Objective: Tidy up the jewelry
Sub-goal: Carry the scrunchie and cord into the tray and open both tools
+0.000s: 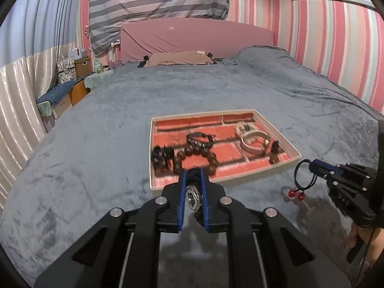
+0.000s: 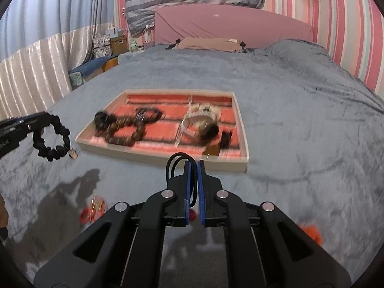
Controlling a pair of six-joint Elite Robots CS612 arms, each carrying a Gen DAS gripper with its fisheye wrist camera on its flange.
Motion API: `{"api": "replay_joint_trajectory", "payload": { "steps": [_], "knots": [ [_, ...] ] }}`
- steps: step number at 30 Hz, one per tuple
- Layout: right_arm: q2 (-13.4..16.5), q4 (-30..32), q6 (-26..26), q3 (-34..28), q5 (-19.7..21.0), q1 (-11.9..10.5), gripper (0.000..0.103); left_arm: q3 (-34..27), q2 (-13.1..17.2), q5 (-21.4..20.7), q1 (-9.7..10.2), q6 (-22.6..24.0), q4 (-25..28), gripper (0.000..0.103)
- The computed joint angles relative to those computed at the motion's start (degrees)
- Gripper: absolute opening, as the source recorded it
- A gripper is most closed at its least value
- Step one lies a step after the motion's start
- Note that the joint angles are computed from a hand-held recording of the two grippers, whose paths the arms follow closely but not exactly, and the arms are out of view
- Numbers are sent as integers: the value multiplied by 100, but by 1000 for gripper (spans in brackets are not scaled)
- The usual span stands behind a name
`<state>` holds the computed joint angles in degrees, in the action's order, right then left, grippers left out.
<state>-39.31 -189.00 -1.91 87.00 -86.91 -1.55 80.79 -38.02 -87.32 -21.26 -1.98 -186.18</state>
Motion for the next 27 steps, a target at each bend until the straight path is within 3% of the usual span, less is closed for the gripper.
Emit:
{"api": "replay_joint_trajectory", "payload": {
  "steps": [9,16,21,27],
  "knots": [
    [473,618,95,-1325,4,-79,7,-1554,667,146,81,-117,1119,12],
    [1176,1497,-23,-2771,-259,-64,7,-3335,1560,218,174,-404,2468,12],
    [1656,2228,82,-3638,-351,-76,7,-4636,2241,480,187,-343,3458,12],
    [2058,3124,10,-4383,-588,-49,7,-5910,2876,268,267,-545,4567,12]
  ]
}}
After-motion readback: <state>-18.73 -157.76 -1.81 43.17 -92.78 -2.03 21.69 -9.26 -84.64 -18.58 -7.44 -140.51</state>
